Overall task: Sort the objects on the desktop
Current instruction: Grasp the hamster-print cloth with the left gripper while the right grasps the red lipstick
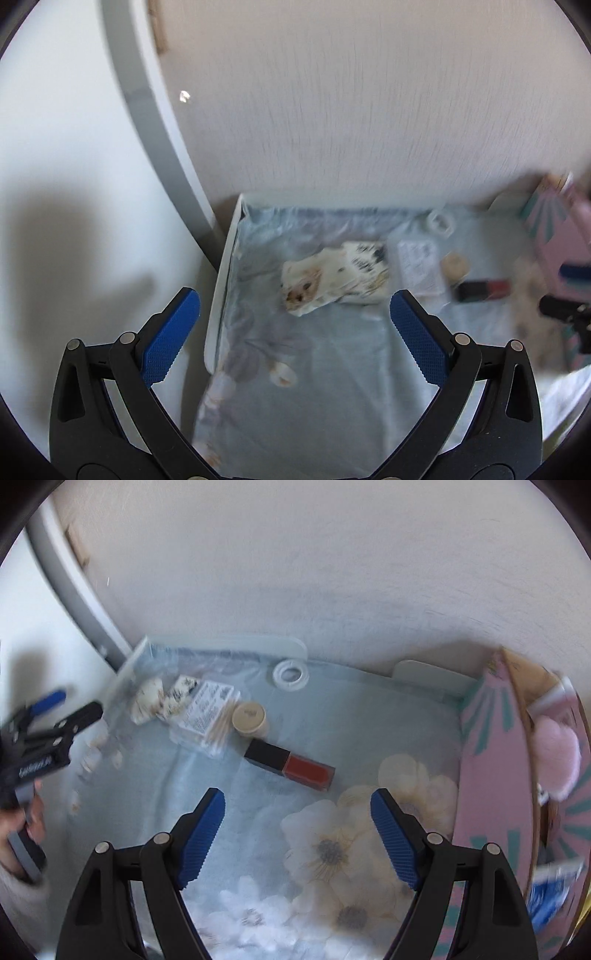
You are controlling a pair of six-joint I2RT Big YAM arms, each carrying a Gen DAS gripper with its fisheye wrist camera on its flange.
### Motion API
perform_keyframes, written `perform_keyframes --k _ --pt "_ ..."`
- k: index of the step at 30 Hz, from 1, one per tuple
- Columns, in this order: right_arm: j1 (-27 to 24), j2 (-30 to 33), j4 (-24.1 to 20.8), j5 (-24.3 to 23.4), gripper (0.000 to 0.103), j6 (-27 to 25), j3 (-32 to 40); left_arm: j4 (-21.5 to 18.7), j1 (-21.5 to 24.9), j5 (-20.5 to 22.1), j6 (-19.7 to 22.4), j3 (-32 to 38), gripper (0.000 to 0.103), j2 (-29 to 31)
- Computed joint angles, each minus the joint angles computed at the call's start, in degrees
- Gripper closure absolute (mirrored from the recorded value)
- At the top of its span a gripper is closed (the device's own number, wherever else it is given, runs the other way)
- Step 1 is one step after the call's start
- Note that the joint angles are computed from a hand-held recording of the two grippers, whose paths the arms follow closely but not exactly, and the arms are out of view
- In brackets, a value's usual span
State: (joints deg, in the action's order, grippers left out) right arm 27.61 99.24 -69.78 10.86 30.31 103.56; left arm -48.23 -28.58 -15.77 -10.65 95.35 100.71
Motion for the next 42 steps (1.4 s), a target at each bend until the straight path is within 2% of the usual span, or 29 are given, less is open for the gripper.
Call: perform_keyframes --k 1,5,6,7,10,16,19,20,21,22,24,26,27,28,30,34,40,42 --pt "-0.2 0.7 -0.5 0.0 0.025 -2.4 0.6 0.0 0.0 -0.8 1.9 0.6 0.006 1.0" --pt "-1.9 5.9 -5.9 -3.1 0.025 -16.4 7.8 -0.4 0.4 -2.4 13.8 4.0 0.007 5.2" --pt "-2.2 6.9 -7.2 -3.8 0.025 -18.5 9.4 -0.6 0.6 -2.3 16.0 4.9 0.008 6.0" --pt "-2.8 9.1 -10.0 -5.3 0.025 -22.1 12.7 -0.7 0.8 -2.2 17.5 5.4 0.008 6.5" --pt "-3.7 13.0 -14.4 -7.6 0.025 -28.7 17.9 -0.9 1.3 -0.9 21.4 7.3 0.008 8.0" --pt "-4.5 18.1 -19.2 -9.3 0.025 -38.7 23.6 -4.0 1.6 1.3 28.8 11.9 0.008 12.0" --pt "-4.7 19.3 -19.6 -10.6 0.031 -42.0 24.5 -6.1 2.2 4.8 28.7 13.7 0.01 13.4" --pt "-4.9 19.9 -20.1 -11.5 0.038 -43.0 25.1 -6.5 2.3 5.6 28.5 14.1 0.011 13.7" --pt "-5.0 20.4 -20.8 -12.3 0.046 -43.3 25.7 -6.9 2.6 6.9 28.1 14.6 0.015 14.0" --pt "-5.1 20.9 -21.5 -13.0 0.05 -43.7 26.3 -7.3 2.9 8.3 27.4 15.1 0.021 14.3" --pt "-4.9 20.8 -21.4 -13.6 0.066 -44.8 26.1 -9.6 3.6 11.7 25.5 17.1 0.03 15.3" --pt "-4.6 20.5 -21.0 -13.6 0.074 -45.7 25.5 -11.1 4.1 14.2 24.7 18.3 0.036 15.8" --pt "-4.5 20.5 -21.2 -13.4 0.078 -45.9 25.5 -11.7 4.4 15.6 24.2 18.7 0.043 16.0" --pt "-4.3 20.4 -21.3 -13.2 0.078 -46.0 25.3 -12.2 4.5 16.8 23.8 18.9 0.051 16.1" --pt "-4.2 19.7 -20.1 -12.7 0.079 -45.8 24.1 -12.6 4.8 18.9 22.7 19.0 0.06 16.1" --pt "-4.5 19.2 -20.1 -13.1 0.083 -43.1 23.6 -13.0 5.2 20.1 20.2 19.2 0.072 15.9" --pt "-5.1 17.8 -21.0 -14.8 0.085 -36.3 22.8 -15.6 4.7 20.6 16.9 20.7 0.075 15.1" --pt "-5.4 17.2 -21.1 -15.7 0.085 -34.1 22.2 -14.7 5.1 21.3 16.2 19.4 0.075 14.2"
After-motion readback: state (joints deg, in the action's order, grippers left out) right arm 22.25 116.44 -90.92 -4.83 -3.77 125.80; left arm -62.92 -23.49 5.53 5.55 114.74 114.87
